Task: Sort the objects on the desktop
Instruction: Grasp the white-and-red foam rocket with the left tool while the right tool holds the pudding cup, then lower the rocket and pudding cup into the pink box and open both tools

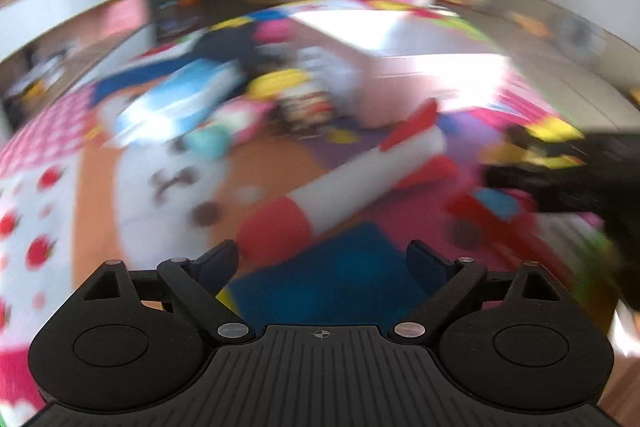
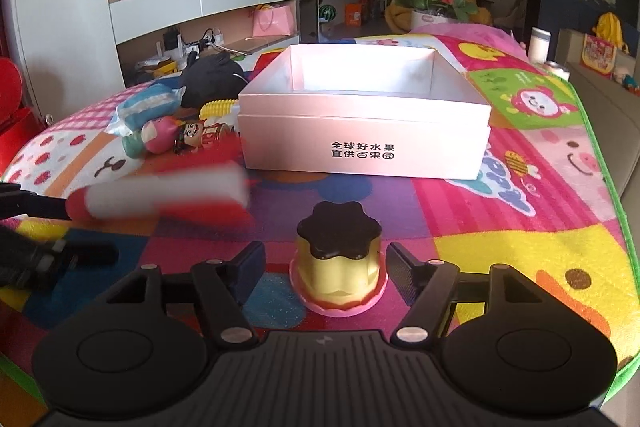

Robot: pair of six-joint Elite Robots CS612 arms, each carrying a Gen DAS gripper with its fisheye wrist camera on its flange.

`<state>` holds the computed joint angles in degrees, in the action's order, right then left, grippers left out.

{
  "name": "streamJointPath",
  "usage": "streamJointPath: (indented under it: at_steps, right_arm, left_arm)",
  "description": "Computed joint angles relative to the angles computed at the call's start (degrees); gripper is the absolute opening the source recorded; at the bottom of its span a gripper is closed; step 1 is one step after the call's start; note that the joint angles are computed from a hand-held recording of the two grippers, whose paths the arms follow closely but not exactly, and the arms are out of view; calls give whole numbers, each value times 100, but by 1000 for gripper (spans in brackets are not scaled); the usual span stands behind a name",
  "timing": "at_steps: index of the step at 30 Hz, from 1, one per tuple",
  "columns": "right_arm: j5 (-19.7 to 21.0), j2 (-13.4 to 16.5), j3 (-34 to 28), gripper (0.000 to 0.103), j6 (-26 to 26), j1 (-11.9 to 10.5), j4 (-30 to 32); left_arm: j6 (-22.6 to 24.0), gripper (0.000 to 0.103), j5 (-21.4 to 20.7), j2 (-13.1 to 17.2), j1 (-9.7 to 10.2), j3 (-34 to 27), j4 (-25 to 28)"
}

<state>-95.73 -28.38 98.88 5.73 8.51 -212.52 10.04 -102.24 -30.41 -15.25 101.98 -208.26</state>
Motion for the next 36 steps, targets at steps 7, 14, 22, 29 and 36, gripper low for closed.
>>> streamJointPath:
  at_steps: [7, 14, 22, 29, 36]
  right_arm:
    - [31, 10, -6, 75, 104, -28, 117]
    - [-76, -17, 34, 56, -113, 4, 139]
    - [69, -210, 321, 55, -367, -35, 166]
    - [491, -554, 853, 55, -726, -150, -283]
    - [684, -688, 912, 55, -564, -335, -801]
  left_arm:
    - [974, 95, 261, 98, -86, -243, -258]
    - [1452, 61, 307, 238, -262, -483, -31]
    - [848, 38, 531, 60, -267, -33, -275]
    - [-640, 32, 114, -297, -65, 451, -592]
    - [-1166, 32, -337, -327, -133, 46, -721]
